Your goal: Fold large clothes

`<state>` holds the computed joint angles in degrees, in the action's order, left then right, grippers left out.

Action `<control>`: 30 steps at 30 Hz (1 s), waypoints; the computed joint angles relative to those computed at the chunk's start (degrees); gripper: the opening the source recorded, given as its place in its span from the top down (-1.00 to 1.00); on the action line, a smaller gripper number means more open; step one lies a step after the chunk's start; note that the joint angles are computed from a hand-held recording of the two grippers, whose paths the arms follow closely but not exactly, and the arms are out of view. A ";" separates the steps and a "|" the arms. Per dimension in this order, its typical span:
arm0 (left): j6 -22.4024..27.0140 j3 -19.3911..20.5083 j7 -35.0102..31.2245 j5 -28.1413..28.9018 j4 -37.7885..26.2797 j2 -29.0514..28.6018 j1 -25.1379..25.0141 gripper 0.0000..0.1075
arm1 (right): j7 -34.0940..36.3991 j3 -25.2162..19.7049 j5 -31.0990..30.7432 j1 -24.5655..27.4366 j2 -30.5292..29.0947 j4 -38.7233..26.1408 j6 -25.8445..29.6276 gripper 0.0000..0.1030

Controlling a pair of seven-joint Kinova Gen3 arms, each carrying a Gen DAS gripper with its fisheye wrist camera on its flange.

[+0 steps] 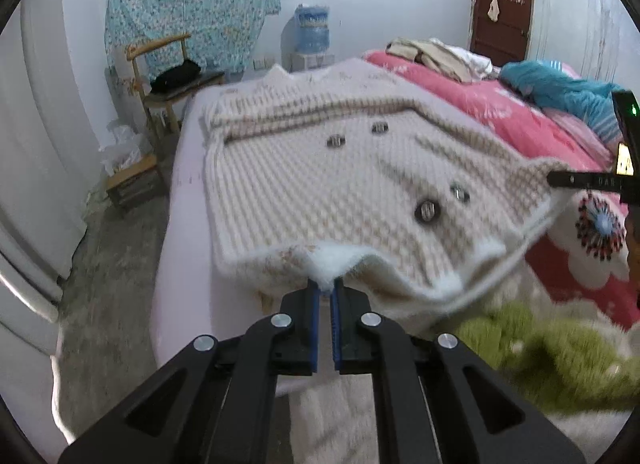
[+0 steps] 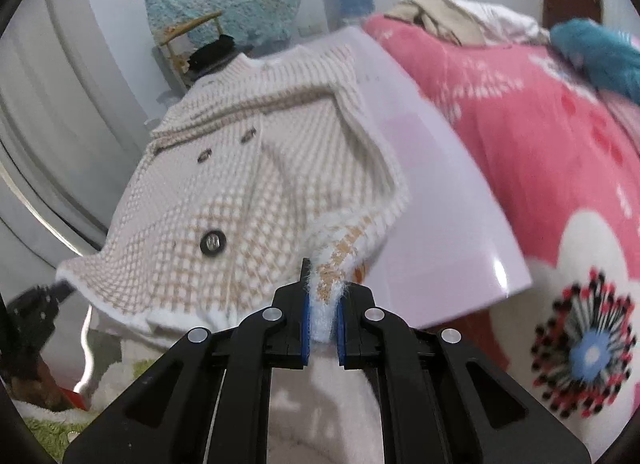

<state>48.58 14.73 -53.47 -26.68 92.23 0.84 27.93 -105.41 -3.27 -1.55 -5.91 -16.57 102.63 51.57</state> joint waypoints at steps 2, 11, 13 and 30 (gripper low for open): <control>-0.77 -0.38 -0.61 -0.45 -1.55 0.84 -0.39 0.91 | 0.63 0.33 0.16 -0.10 0.75 -1.08 -0.23 0.85; -3.64 -4.12 -2.68 -0.29 -7.74 5.12 -1.80 0.91 | 1.52 1.24 0.07 0.11 6.38 -8.11 -1.00 0.85; -4.27 -5.13 -3.79 1.00 -9.32 6.53 -2.63 0.91 | 2.21 1.82 -0.60 0.15 8.45 -10.29 -1.47 0.85; 0.00 -10.00 -14.67 17.10 -24.04 20.25 -11.05 0.85 | 9.70 2.13 -10.31 4.99 29.29 -28.36 -2.77 0.82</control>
<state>48.57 4.72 -68.14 -9.58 68.20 21.09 16.88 -95.71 -1.14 -11.87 -0.91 12.72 74.27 48.81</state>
